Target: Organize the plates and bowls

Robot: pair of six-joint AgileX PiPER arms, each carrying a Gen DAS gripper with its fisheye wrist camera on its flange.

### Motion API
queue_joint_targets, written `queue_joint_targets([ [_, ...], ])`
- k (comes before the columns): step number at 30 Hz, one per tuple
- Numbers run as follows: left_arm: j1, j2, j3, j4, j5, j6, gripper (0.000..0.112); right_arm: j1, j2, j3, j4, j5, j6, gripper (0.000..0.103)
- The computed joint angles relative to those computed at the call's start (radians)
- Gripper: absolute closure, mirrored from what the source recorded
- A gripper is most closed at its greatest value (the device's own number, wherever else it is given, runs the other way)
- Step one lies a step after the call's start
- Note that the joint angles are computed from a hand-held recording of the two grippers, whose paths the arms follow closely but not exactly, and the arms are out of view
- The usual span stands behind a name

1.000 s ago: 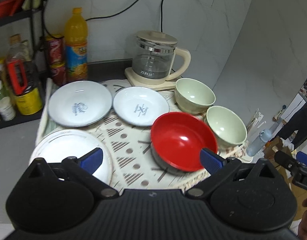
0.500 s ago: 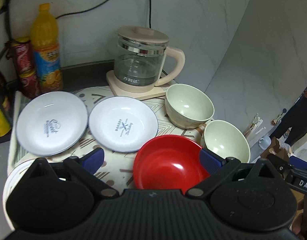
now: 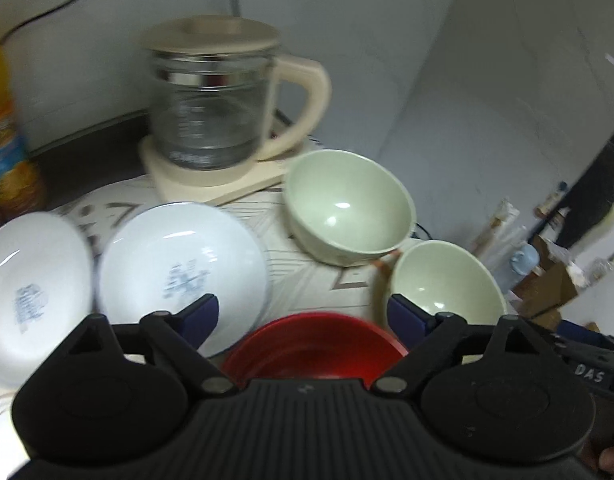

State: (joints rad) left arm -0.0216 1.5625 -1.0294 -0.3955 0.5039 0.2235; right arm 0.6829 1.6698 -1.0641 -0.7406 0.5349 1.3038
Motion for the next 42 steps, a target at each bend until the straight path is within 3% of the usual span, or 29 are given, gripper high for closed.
queue_joint_targets([
  [1, -0.010, 0.022, -0.019, -0.003, -0.001, 0.007, 0.024, -0.010, 0.006, 0.001, 0.000, -0.011, 0.009, 0.002],
  [5, -0.037, 0.116, -0.109, -0.008, 0.039, -0.008, 0.042, -0.066, 0.048, -0.024, 0.084, -0.041, -0.039, 0.021],
  [11, -0.070, 0.252, -0.239, -0.034, 0.086, 0.027, 0.060, -0.116, 0.082, -0.026, 0.100, -0.057, -0.001, 0.036],
  [16, -0.091, 0.360, -0.348, -0.054, 0.143, 0.037, 0.068, -0.173, 0.118, -0.029, 0.253, -0.078, -0.101, 0.055],
  [19, -0.108, 0.414, -0.401, -0.049, 0.168, 0.030, 0.071, -0.191, 0.133, -0.025, 0.333, -0.098, -0.161, 0.058],
  [23, -0.128, 0.488, -0.490, -0.024, 0.251, -0.009, 0.088, -0.189, 0.161, -0.040, 0.421, -0.083, -0.252, 0.065],
  [27, -0.152, 0.539, -0.546, -0.010, 0.293, -0.017, 0.096, -0.208, 0.194, -0.043, 0.567, -0.111, -0.380, 0.073],
  [29, -0.159, 0.563, -0.577, 0.002, 0.319, -0.048, 0.097, -0.212, 0.208, -0.052, 0.618, -0.122, -0.439, 0.086],
  [32, -0.161, 0.551, -0.566, -0.008, 0.313, -0.046, 0.097, -0.192, 0.213, -0.079, 0.541, -0.075, -0.397, 0.087],
  [42, -0.159, 0.397, -0.437, -0.008, 0.238, -0.068, 0.097, -0.173, 0.116, -0.053, 0.425, -0.090, -0.348, 0.088],
])
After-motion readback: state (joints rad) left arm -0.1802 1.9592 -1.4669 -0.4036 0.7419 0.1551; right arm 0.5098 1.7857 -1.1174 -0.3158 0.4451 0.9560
